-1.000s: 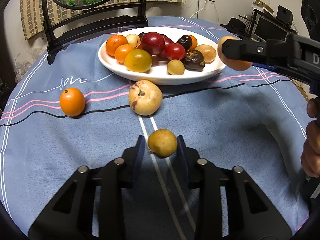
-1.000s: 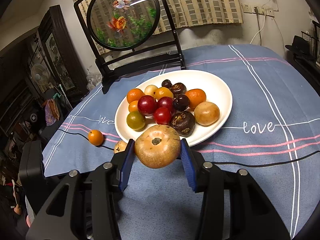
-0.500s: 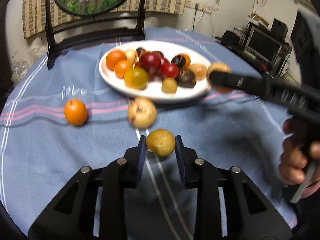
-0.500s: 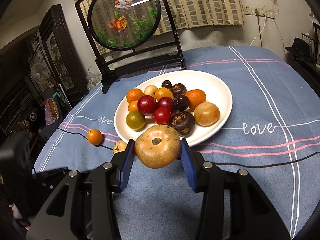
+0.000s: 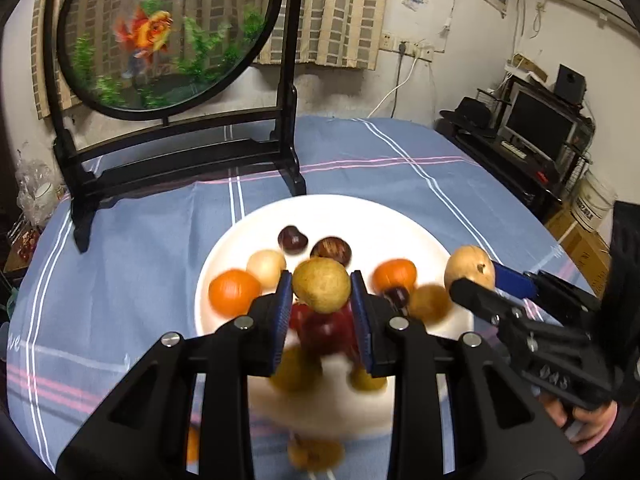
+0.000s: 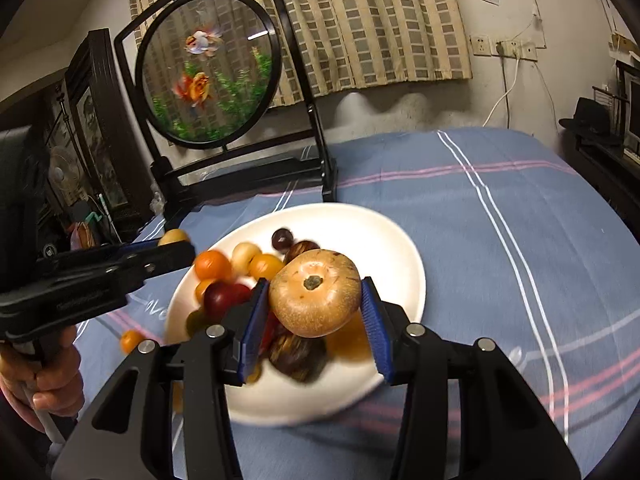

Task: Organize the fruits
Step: 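Carry both pears onto the white plate and open both tools, then grasp the pale speckled apple with the right tool while the left tool grasps the last orange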

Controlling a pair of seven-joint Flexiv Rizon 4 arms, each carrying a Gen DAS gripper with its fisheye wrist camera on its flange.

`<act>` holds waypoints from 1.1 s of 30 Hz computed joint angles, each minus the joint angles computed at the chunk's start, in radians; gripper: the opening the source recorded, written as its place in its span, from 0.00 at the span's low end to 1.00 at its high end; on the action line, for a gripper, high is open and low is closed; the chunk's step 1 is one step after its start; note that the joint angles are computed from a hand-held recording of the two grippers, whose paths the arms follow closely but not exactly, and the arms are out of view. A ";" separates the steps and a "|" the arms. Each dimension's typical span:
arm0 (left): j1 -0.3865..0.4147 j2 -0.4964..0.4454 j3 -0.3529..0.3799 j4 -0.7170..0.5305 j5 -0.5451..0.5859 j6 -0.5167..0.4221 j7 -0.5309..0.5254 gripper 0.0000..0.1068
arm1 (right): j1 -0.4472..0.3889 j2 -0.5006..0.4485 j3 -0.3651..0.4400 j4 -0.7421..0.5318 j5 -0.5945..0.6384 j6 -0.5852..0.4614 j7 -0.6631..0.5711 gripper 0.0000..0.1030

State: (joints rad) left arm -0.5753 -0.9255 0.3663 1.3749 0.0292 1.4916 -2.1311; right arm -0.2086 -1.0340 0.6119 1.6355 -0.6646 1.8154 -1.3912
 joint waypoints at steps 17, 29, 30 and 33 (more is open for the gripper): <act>-0.363 0.085 0.468 0.265 0.206 -0.008 -0.498 0.94 | 0.086 0.135 -0.121 0.157 0.017 0.135 0.051 0.69; -0.553 0.026 0.668 0.545 0.085 0.054 -0.735 0.94 | 0.388 0.225 -0.398 0.411 0.144 0.440 0.009 0.71; -0.568 0.019 0.686 0.562 0.064 0.064 -0.749 0.94 | 0.379 0.223 -0.395 0.408 0.107 0.417 0.031 0.71; -0.600 0.007 0.718 0.587 0.020 0.073 -0.745 0.94 | 0.371 0.219 -0.391 0.386 0.058 0.318 0.098 0.71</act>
